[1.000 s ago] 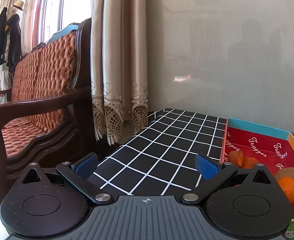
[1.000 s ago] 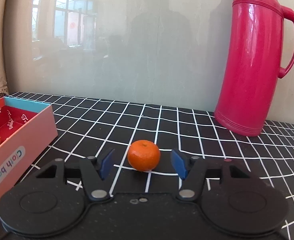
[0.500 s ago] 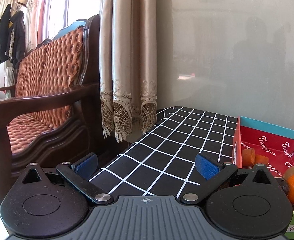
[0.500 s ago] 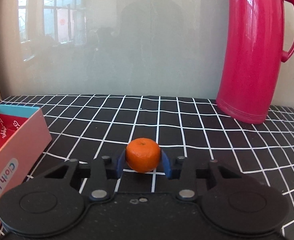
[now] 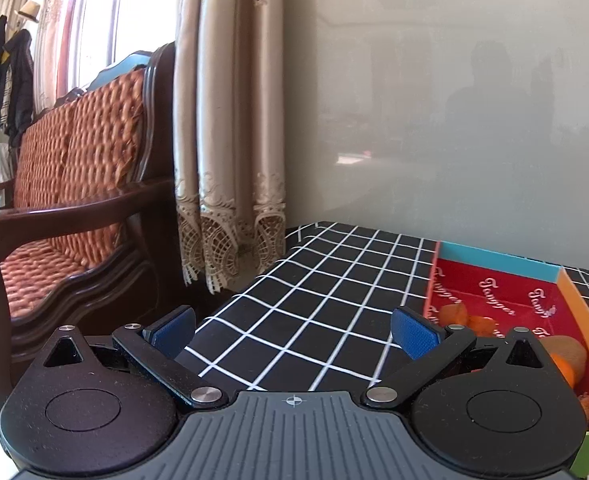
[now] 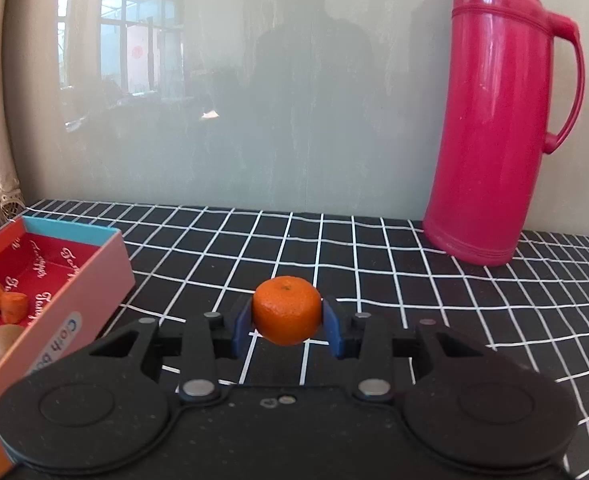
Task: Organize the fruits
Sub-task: 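Carry the mandarin into the red box and open the right gripper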
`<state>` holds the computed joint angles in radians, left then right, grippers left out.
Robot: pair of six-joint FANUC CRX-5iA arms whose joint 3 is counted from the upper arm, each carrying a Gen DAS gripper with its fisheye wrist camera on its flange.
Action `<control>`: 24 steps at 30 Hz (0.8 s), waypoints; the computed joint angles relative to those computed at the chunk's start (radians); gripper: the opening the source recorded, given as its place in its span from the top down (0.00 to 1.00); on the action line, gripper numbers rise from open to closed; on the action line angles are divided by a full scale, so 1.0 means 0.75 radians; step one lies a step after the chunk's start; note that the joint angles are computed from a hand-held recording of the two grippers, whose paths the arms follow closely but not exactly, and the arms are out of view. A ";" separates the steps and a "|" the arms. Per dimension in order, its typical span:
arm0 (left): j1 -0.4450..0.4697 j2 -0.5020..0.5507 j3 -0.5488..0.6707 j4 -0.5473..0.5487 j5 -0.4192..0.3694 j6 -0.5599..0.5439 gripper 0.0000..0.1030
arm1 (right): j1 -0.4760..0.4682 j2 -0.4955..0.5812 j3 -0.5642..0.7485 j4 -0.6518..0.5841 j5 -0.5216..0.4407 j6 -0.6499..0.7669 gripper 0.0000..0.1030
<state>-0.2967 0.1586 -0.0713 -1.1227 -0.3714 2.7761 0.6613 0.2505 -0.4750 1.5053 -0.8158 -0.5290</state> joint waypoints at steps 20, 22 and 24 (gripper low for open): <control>0.017 -0.115 -0.104 0.050 0.018 -0.111 0.00 | 0.134 0.006 0.048 0.164 0.069 -0.009 0.65; 0.008 -0.115 -0.105 -0.002 -0.001 -0.066 0.00 | 0.136 0.036 0.082 0.192 0.092 -0.010 0.65; 0.012 -0.114 -0.105 -0.014 -0.008 -0.061 0.00 | 0.138 0.061 0.111 0.207 0.116 -0.011 0.65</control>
<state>-0.2877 0.0730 -0.1504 -1.1334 -0.3775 2.7301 0.7650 0.2964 -0.3914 1.6605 -0.7287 -0.5372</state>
